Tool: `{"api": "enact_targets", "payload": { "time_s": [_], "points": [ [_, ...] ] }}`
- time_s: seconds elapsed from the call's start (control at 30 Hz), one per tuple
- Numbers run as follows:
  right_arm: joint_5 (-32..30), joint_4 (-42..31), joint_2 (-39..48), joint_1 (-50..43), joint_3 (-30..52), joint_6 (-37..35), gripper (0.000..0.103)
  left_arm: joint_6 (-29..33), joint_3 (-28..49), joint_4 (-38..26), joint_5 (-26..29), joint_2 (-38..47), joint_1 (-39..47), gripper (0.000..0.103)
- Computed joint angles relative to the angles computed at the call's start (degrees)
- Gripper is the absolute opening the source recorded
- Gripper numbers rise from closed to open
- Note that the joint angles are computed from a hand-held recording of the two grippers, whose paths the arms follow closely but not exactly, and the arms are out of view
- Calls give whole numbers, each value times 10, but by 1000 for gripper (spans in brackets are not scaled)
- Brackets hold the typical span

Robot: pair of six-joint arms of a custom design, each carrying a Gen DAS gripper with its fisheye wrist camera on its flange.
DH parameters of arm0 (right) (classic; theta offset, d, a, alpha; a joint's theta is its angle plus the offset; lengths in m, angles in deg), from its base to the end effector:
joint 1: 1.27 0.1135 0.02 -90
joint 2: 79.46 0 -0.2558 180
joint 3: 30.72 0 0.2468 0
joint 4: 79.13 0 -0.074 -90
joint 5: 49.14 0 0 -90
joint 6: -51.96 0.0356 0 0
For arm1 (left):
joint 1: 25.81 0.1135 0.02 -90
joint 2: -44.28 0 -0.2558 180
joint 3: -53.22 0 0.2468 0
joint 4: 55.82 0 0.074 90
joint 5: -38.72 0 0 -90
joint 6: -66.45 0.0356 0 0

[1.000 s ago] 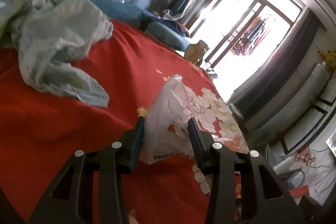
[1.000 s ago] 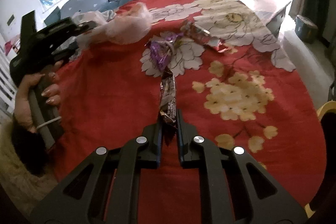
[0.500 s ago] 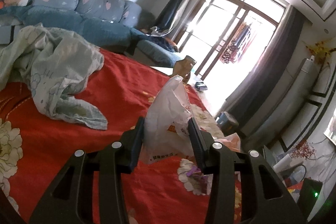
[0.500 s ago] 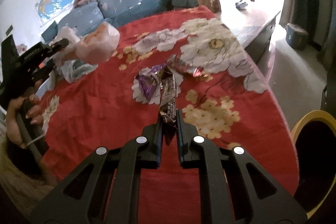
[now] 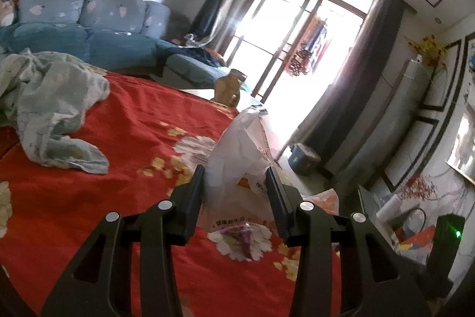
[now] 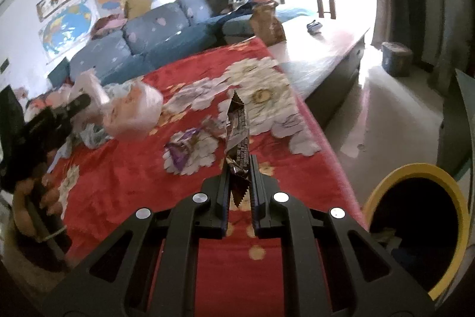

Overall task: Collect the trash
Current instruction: 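Carry the candy bar and white plastic bag over the yellow-rimmed bin with both tools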

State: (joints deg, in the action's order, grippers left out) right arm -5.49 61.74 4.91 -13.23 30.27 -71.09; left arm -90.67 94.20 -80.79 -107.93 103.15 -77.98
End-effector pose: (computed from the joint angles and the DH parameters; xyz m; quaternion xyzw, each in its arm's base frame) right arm 0.2665 -0.0301 0.1827 -0.2553 0.8608 0.2696 0.3481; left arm 0.1408 -0.1328 0.1930 -0.2931 0.7753 -0.0840 0.5532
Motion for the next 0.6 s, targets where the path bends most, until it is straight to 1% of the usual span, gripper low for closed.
{"api": "enact_targets", "payload": {
  "time_s": [0.27,0.43,0.53,0.6],
  "points": [
    [-14,-12,36,-55,35,-12,7,50,47,68,26,97,-13,39],
    [-19,-19,53,-81,49,-21,7,79,76,98,42,149,-19,39],
    [-21,-18,62,-95,57,-20,7,92,99,105,46,184,-27,32],
    [-22,-17,69,-102,62,-18,7,104,111,118,55,204,-29,31]
  ]
}}
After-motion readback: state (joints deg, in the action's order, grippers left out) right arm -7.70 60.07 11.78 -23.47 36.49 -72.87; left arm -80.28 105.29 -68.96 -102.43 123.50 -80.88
